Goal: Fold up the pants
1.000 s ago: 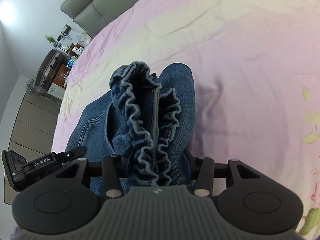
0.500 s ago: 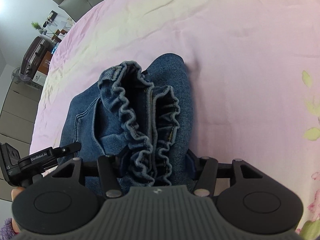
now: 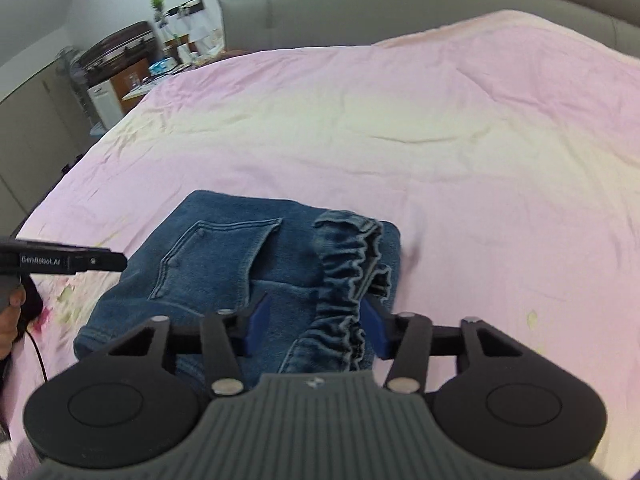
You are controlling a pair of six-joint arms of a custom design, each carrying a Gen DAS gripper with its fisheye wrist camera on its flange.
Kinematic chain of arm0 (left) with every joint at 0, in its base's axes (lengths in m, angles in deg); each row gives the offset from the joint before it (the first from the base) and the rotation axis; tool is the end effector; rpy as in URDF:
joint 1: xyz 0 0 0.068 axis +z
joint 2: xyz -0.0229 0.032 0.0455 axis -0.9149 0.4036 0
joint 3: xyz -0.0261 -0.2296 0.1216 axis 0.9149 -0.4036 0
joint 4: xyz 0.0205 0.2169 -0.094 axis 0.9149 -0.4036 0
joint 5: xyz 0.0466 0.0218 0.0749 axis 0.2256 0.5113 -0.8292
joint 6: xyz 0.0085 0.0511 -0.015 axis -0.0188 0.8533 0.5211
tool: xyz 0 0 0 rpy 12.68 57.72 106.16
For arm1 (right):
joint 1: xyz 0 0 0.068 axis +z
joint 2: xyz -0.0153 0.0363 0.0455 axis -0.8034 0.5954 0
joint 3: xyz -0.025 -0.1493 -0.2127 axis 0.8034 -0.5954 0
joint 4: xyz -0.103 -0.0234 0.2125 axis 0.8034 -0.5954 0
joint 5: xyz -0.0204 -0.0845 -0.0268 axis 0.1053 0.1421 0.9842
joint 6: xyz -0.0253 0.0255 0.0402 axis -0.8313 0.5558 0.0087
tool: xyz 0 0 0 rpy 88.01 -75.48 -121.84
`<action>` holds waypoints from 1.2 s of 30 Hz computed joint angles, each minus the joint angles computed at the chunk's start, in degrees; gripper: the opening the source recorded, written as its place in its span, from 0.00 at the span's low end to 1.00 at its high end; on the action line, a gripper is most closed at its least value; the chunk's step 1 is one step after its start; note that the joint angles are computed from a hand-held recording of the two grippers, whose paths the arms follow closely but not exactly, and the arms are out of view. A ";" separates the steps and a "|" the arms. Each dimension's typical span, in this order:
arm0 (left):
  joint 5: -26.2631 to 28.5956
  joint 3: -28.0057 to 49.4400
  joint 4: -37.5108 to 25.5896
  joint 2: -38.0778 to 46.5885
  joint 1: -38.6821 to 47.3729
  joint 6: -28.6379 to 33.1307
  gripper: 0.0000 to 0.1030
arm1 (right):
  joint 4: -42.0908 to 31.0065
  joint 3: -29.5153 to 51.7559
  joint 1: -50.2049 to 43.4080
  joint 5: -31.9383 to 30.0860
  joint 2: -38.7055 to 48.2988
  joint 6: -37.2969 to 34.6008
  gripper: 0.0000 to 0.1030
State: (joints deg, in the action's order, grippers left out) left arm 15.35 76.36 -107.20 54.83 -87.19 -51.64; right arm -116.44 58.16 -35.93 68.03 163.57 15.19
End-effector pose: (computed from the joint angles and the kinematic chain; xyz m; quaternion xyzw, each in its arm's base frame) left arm 0.2692 -0.0994 0.2664 -0.0912 0.9391 -0.0977 0.3165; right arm 0.3604 0.1260 0.2916 -0.2705 0.8940 0.1794 0.3089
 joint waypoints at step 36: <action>-47.00 33.49 -43.71 6.46 -40.80 -27.01 0.72 | 5.42 -21.96 1.93 0.56 -30.88 2.52 0.79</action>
